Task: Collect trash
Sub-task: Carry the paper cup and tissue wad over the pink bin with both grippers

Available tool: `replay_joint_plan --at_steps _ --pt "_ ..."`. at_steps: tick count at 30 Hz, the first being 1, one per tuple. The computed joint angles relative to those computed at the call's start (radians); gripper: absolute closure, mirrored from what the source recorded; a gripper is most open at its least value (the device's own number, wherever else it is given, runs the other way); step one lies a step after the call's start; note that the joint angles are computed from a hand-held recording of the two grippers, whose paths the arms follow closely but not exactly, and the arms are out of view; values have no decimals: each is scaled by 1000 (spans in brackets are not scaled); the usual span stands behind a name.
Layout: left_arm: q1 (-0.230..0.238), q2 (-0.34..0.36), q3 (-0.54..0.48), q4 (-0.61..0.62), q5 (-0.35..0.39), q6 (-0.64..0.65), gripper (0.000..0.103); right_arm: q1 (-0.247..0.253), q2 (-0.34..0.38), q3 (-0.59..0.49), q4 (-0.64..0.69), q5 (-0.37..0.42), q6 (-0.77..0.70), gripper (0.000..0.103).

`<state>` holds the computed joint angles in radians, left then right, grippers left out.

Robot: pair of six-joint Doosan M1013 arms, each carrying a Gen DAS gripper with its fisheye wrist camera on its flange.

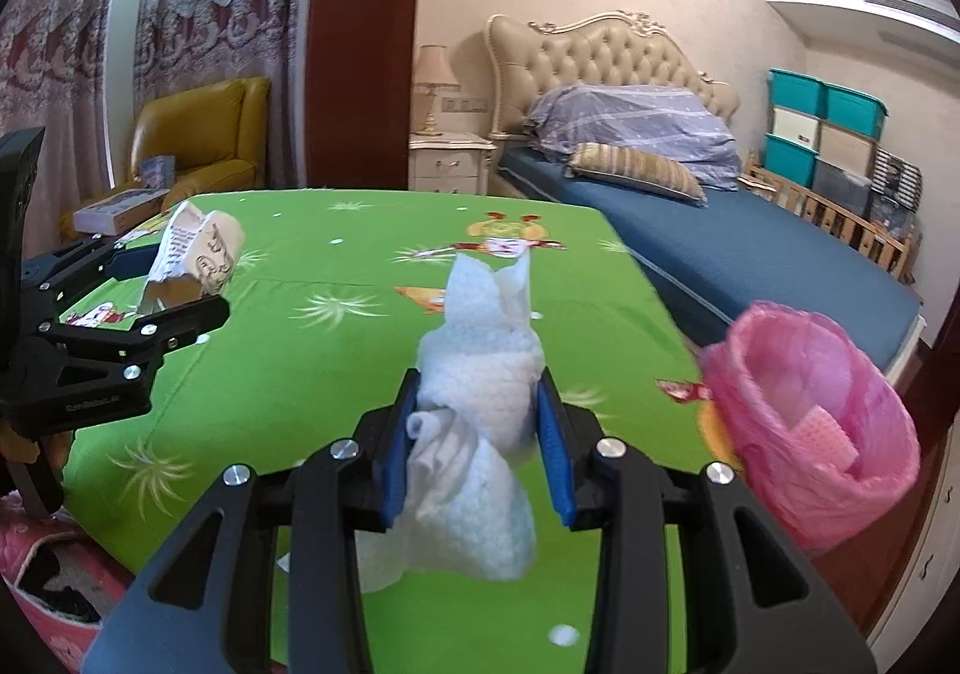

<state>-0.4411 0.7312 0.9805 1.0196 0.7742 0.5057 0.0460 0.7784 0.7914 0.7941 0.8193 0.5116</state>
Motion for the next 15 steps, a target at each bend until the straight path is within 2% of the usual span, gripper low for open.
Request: replay_joint_plan --at_steps 6,11,15 --pt "-8 26 -59 -99 -55 145 38 -32 -7 5 -27 -42 35 67" --pt "-5 68 -152 -298 -92 342 38 -58 -6 2 -82 -77 99 67" --pt "-6 115 -250 -445 -88 487 38 -84 3 -17 -120 -93 160 67"
